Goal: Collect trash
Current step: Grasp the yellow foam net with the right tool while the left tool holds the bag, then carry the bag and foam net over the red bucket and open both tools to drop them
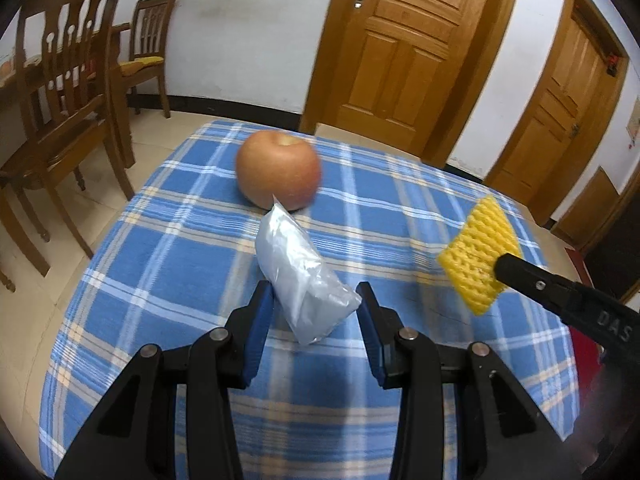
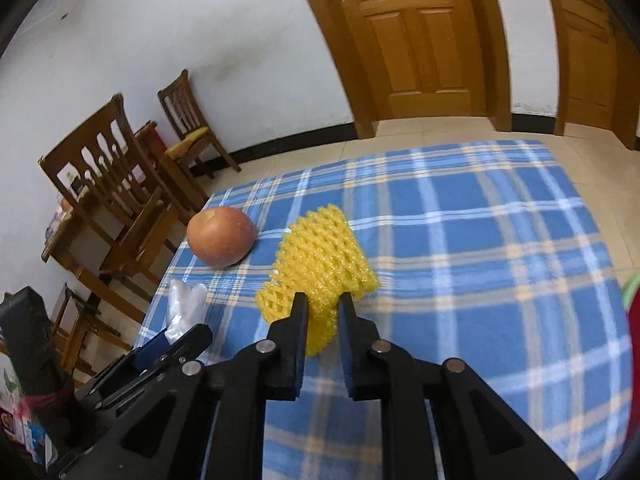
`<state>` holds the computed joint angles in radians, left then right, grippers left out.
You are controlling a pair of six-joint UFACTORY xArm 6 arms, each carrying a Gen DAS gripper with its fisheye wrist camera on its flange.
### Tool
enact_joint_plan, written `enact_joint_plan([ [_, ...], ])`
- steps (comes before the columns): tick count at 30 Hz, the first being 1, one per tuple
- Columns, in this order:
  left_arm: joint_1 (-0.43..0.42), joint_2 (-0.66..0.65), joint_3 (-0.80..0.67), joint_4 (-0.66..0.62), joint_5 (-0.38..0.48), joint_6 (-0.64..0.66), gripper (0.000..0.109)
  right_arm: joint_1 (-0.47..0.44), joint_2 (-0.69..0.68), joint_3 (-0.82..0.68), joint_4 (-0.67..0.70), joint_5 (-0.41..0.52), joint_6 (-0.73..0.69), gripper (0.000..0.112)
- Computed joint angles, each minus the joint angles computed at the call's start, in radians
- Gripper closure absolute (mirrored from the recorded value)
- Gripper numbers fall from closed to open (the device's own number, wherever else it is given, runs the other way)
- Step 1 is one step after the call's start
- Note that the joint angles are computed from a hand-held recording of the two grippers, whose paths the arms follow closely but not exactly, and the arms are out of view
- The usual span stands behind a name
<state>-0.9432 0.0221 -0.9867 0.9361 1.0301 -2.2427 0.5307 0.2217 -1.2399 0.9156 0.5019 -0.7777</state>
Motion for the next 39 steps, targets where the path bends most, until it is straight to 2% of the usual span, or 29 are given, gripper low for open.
enact_joint_plan([
  [8,-0.031,0.071,-0.124,0.024,-0.019,0.072,0.066,-0.088,-0.164,0.167,0.150,-0.037,-0.096,0.096],
  [19,-0.042,0.223,-0.339,0.030,-0.116,0.205,0.066,-0.249,-0.339,0.350,0.278,-0.072,-0.201,0.095],
  [29,-0.028,0.382,-0.543,-0.020,-0.221,0.353,0.066,-0.385,-0.390,0.414,0.299,-0.085,-0.215,0.094],
  [39,-0.030,0.539,-0.763,-0.096,-0.244,0.520,0.066,-0.483,-0.381,0.438,0.310,-0.108,-0.222,0.093],
])
